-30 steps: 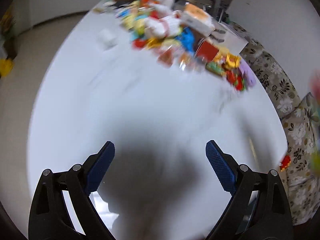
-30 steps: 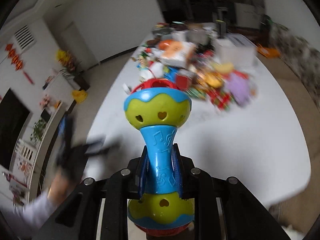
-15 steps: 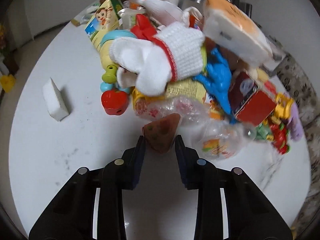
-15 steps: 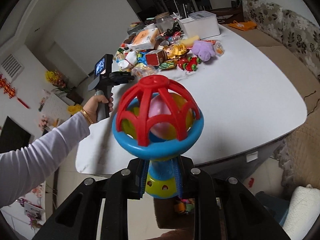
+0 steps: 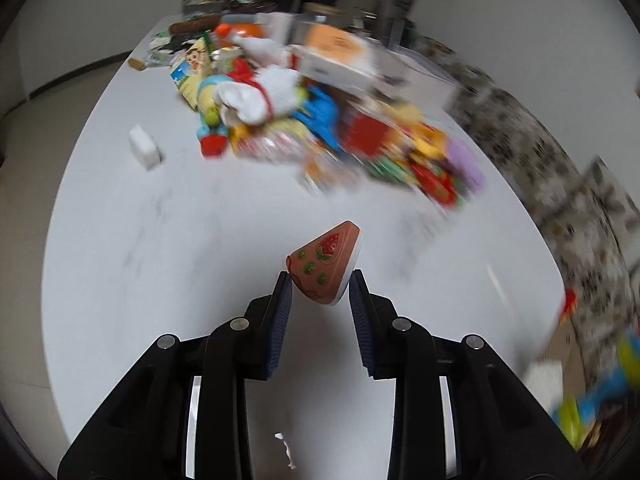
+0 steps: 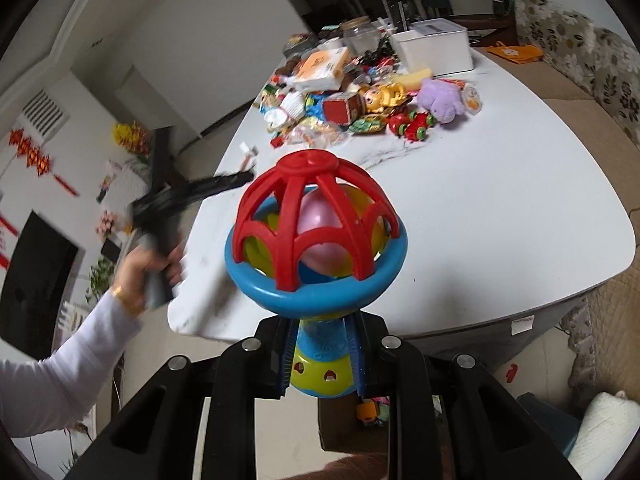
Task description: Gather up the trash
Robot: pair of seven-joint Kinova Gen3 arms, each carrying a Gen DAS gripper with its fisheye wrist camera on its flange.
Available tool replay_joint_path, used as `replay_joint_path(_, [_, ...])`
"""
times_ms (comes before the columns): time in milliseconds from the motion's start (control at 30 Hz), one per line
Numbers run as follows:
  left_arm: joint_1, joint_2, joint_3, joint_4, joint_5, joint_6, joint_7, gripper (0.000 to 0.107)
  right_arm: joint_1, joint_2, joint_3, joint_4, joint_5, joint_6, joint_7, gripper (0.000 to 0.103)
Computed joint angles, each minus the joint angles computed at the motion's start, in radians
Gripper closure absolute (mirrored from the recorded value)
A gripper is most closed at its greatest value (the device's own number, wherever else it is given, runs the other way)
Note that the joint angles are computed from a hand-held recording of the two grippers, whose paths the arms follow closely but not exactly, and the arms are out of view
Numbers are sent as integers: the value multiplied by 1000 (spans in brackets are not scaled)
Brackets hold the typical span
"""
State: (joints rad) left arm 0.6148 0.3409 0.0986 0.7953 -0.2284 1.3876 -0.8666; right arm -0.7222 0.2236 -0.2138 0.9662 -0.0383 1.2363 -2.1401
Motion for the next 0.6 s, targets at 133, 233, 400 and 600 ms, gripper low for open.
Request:
replay_joint_path(133, [139, -100, 7, 88, -3, 26, 96, 78, 6, 12, -12, -15, -34, 55, 47, 81])
replay_joint_path(233, [268, -139, -6, 107, -1, 71, 198, 78, 10, 20, -21, -11, -73, 102, 86, 81])
replay_joint_path(400, [396, -161, 3, 201, 35, 56, 367, 82, 17, 34, -35, 55, -144, 165, 137, 81])
replay_joint_path(600, [362, -119, 70, 469, 166, -169, 501, 86, 40, 45, -55, 313, -196, 45, 202, 81])
